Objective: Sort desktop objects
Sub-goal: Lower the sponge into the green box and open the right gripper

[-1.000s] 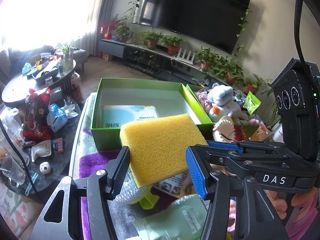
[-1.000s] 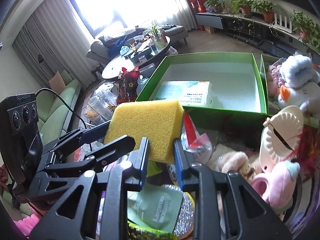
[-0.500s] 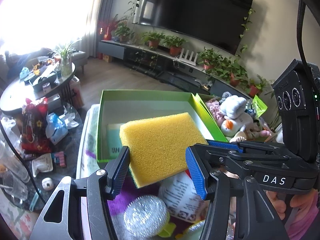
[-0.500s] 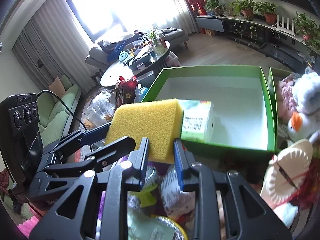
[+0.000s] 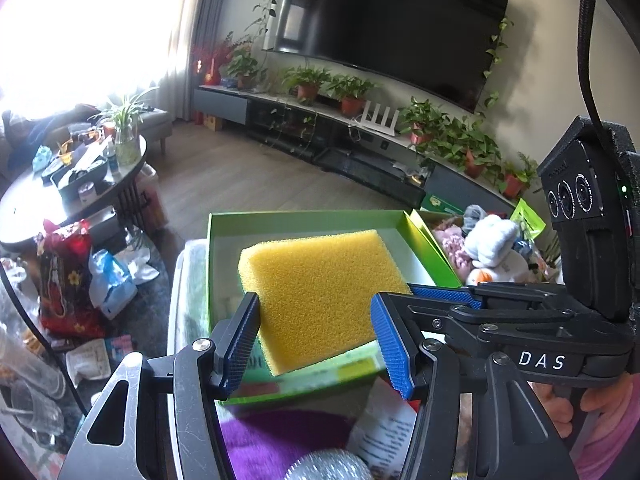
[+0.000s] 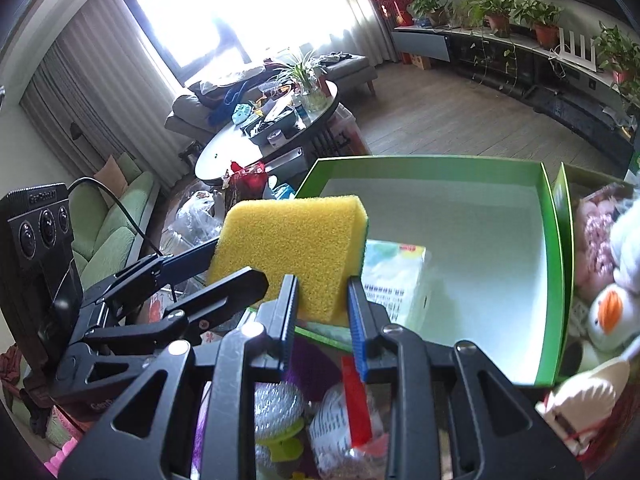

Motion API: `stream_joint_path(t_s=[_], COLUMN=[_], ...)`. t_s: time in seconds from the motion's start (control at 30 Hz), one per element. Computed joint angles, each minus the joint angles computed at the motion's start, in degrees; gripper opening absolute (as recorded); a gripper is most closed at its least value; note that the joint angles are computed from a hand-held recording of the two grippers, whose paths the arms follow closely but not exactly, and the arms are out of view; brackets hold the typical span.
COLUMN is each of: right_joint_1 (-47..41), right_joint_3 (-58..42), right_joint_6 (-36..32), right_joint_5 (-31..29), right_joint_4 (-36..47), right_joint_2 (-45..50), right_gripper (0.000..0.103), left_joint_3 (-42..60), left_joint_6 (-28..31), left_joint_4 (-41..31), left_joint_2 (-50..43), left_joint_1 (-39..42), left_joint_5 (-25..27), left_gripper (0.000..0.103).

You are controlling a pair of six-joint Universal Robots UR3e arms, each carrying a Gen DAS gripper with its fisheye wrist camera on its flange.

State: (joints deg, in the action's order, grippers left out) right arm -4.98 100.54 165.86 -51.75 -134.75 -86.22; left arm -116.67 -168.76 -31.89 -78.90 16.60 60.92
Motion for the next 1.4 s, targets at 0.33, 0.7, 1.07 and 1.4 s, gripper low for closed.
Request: stream_joint_path(t_s=[0.33,0.7,1.07,1.4], right_joint_1=[2.4,4.6,6.9,8.3], right_joint_3=[-12.9,-30.2,-45.1,-51.7], right_joint_6=[4.8,8.3,13.2,13.3], right_joint_5=[-0.9,-3.5,-7.3,-9.1], right_joint_4=[1.7,8.4,13.8,19.2], right_joint_2=[11.9,25.5,37.5,42.1], right_gripper=[0.026,0.026,0.025,0.023], left_joint_3=[8.4,15.5,20.1,18.2], left_joint_6=[0.2,0.1,-2.4,-2.5], left_joint_4=[2.0,5.3,5.1,5.3], left_joint_2=[-10.8,-21.4,-29.3,-28.1], left_joint_1=[-0.3,-0.9,-1.4,-1.0], left_joint_5=[0.2,0.3,2.8,3.2], left_gripper=[0.057,0.056,0.056,0.055])
